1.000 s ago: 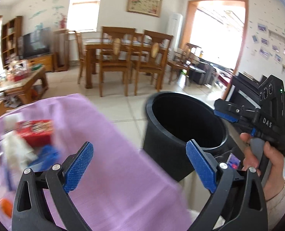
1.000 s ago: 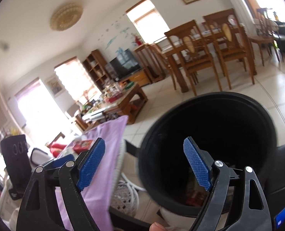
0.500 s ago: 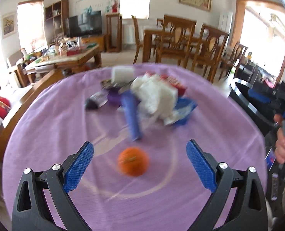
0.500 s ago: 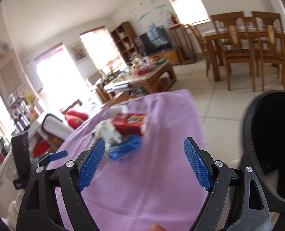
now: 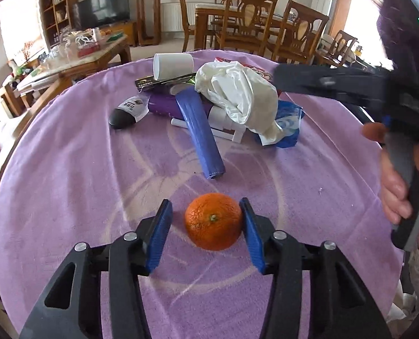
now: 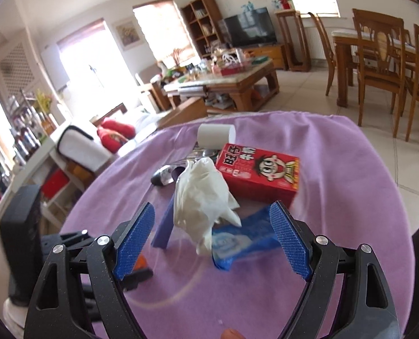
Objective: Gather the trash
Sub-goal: 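Grasp the orange with the left tool while the right tool grasps the tissue, then carry the orange and tissue over the black bin and open both tools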
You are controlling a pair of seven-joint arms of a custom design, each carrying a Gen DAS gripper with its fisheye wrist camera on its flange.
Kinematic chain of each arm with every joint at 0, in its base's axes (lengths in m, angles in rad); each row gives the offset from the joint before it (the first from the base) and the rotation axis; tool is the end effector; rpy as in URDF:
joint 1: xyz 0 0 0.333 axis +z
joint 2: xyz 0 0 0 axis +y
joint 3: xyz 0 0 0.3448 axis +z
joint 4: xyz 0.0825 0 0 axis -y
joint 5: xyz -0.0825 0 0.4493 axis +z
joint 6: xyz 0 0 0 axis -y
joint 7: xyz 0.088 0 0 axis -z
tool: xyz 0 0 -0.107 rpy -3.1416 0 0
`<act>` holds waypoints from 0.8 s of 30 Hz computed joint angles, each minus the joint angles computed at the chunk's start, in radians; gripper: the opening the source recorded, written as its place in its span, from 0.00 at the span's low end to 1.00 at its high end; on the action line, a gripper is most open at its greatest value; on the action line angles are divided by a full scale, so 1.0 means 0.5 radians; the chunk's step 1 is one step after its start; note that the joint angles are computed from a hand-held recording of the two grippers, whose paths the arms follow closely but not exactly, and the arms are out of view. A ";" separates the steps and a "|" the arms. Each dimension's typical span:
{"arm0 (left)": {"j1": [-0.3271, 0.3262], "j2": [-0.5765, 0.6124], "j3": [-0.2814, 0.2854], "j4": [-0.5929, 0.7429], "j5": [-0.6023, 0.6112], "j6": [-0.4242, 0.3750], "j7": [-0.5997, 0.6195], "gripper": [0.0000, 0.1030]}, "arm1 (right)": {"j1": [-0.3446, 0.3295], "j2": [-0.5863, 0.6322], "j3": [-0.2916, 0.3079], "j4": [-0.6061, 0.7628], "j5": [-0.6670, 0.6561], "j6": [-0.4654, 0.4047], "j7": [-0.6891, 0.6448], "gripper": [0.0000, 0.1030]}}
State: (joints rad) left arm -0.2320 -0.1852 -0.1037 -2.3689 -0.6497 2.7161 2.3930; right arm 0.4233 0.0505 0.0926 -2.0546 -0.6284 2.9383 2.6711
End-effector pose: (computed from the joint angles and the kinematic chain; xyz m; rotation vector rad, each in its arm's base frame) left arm 0.5342 -0.1645 0.4425 -1.2512 2.4810 -0.8684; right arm 0.5563 0.3581 0.4983 -1.6084 1.6468 -0.4290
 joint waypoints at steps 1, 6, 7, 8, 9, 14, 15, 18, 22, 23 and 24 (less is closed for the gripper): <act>-0.012 0.012 0.015 0.020 -0.050 -0.030 0.034 0.37 | 0.001 0.050 0.015 0.060 0.064 -0.060 -0.083 0.71; -0.006 -0.022 0.029 0.001 -0.182 -0.064 0.127 0.35 | 0.049 0.217 0.011 0.243 0.287 -0.202 -0.353 0.41; -0.009 -0.030 0.033 -0.005 -0.209 -0.058 0.148 0.35 | 0.061 0.234 0.002 0.258 0.309 -0.207 -0.376 0.30; -0.009 -0.004 0.047 0.024 -0.242 -0.061 0.182 0.35 | 0.058 0.242 0.003 0.253 0.362 -0.189 -0.429 0.24; -0.010 -0.013 0.057 0.018 -0.298 -0.063 0.222 0.35 | 0.075 0.248 -0.011 0.256 0.366 -0.182 -0.431 0.15; -0.006 -0.041 0.071 0.007 -0.471 -0.057 0.360 0.35 | 0.138 0.160 -0.111 0.112 0.191 -0.008 -0.227 0.08; -0.007 -0.054 0.064 -0.002 -0.489 -0.043 0.373 0.35 | 0.145 0.128 -0.125 0.076 0.130 0.027 -0.155 0.08; -0.026 -0.077 0.073 -0.020 -0.584 0.005 0.470 0.35 | 0.137 0.007 -0.158 -0.030 -0.185 0.123 0.178 0.08; -0.069 -0.117 0.098 -0.038 -0.783 0.070 0.648 0.35 | 0.014 -0.199 -0.097 -0.204 -0.582 0.243 0.600 0.08; -0.090 -0.131 0.112 -0.044 -0.873 0.081 0.716 0.35 | -0.026 -0.251 -0.068 -0.243 -0.659 0.251 0.680 0.08; -0.103 -0.142 0.119 -0.045 -0.949 0.084 0.767 0.35 | -0.065 -0.300 -0.040 -0.280 -0.712 0.261 0.738 0.08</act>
State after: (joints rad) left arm -0.2837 -0.2561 -0.0443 -2.3915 -1.1242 2.7580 2.7767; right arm 0.3906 -0.0995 0.0725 -2.1947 -0.9842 3.0688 3.0398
